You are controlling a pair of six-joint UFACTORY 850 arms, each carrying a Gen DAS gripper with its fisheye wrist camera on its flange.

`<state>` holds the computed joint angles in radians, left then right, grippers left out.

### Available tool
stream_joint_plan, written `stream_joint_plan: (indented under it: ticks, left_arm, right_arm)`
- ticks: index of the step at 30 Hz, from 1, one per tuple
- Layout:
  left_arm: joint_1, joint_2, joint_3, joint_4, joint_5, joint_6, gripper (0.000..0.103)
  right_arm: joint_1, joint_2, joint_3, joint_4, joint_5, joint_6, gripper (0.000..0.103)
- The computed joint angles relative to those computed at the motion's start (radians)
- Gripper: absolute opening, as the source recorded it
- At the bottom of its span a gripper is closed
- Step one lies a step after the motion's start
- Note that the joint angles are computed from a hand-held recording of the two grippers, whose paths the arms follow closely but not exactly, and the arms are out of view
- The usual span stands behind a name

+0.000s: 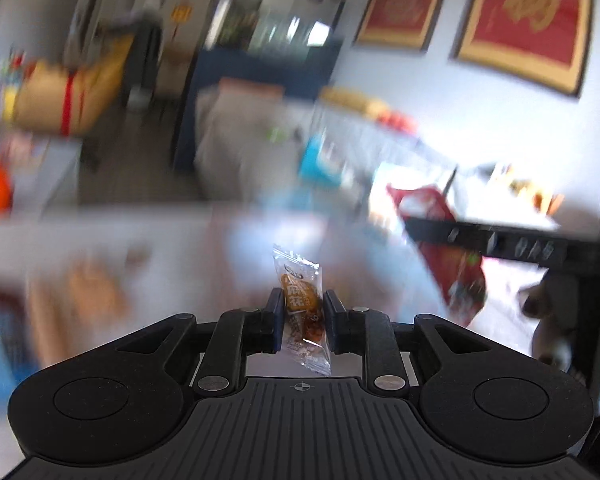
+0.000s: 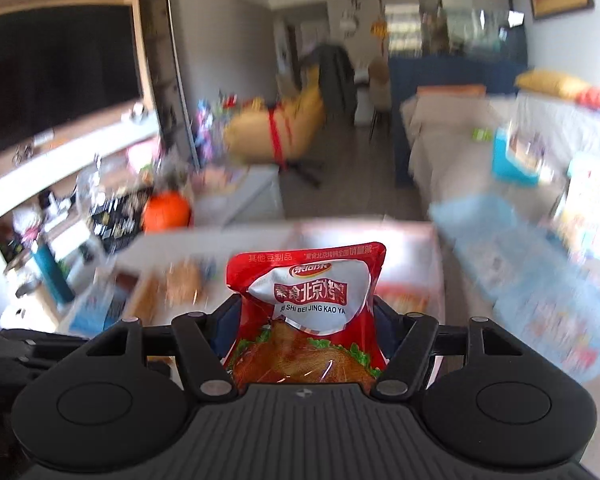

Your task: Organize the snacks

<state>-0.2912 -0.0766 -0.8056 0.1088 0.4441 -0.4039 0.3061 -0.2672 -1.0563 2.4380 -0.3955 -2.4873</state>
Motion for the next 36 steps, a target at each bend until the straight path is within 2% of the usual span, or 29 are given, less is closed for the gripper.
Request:
stream_joint_plan:
  ticks: [1, 3, 4, 5, 7, 8, 9, 10, 12, 13, 15, 18, 22, 25, 29, 31, 33, 36]
  left_arm:
    - [0.011, -0.015, -0.037, 0.049, 0.020, -0.038, 0.026]
    - [0.045, -0.082, -0.140, 0.233, 0.035, -0.215, 0.027]
    - [0.058, -0.126, -0.195, 0.325, 0.021, -0.320, 0.029]
    - [0.068, -0.181, -0.256, 0.418, -0.006, -0.424, 0.029]
    - [0.079, -0.278, -0.350, 0.556, -0.072, -0.588, 0.029]
    - [0.082, -0.303, -0.365, 0.564, -0.099, -0.607, 0.029]
    - [0.087, -0.308, -0.355, 0.532, -0.100, -0.584, 0.029]
    - [0.095, -0.303, -0.326, 0.472, -0.069, -0.531, 0.029]
    - [0.106, -0.271, -0.241, 0.265, -0.011, -0.336, 0.029]
    - [0.108, -0.251, -0.207, 0.161, -0.009, -0.231, 0.029]
    - [0.119, -0.204, -0.138, -0.049, -0.026, -0.022, 0.029]
    - [0.128, -0.135, -0.028, -0.363, -0.025, 0.265, 0.029]
    - [0.129, -0.069, 0.065, -0.750, -0.013, 0.533, 0.029]
    - [0.147, -0.030, 0.114, -0.815, 0.010, 0.579, 0.029]
    - [0.186, 0.013, 0.164, -0.699, -0.012, 0.435, 0.029]
    - [0.199, 0.046, 0.194, -0.635, -0.031, 0.370, 0.029]
    - [0.219, 0.078, 0.230, -0.519, -0.042, 0.272, 0.029]
    - [0.229, 0.106, 0.267, -0.416, -0.037, 0.178, 0.029]
  right_arm:
    - [-0.001, 0.000, -0.026, 0.046, -0.004, -0.045, 0.066]
    - [-0.005, -0.019, -0.099, 0.032, 0.008, -0.010, 0.067]
    - [-0.009, -0.043, -0.158, -0.021, 0.027, 0.071, 0.072]
    - [-0.013, -0.068, -0.214, -0.098, 0.046, 0.176, 0.082]
    - [-0.017, -0.139, -0.328, -0.283, 0.080, 0.385, 0.090]
    - [-0.013, -0.177, -0.378, -0.388, 0.106, 0.490, 0.090]
    - [-0.009, -0.211, -0.418, -0.493, 0.141, 0.594, 0.090]
    - [-0.008, -0.235, -0.442, -0.597, 0.167, 0.699, 0.090]
    - [-0.020, -0.253, -0.449, -0.805, 0.151, 0.894, 0.090]
    - [-0.024, -0.261, -0.444, -0.866, 0.139, 0.943, 0.090]
    - [-0.024, -0.273, -0.428, -0.904, 0.160, 0.972, 0.090]
    - [-0.007, -0.305, -0.445, -1.073, 0.187, 1.141, 0.090]
    - [0.043, -0.341, -0.479, -1.191, 0.148, 1.239, 0.090]
    - [0.105, -0.395, -0.556, -1.335, 0.106, 1.363, 0.090]
    - [0.179, -0.521, -0.742, -1.596, 0.008, 1.660, 0.090]
    - [0.208, -0.616, -0.883, -1.713, -0.064, 1.825, 0.090]
    - [0.237, -0.711, -1.024, -1.867, -0.083, 2.004, 0.090]
    - [0.271, -0.890, -1.304, -2.170, -0.104, 2.313, 0.090]
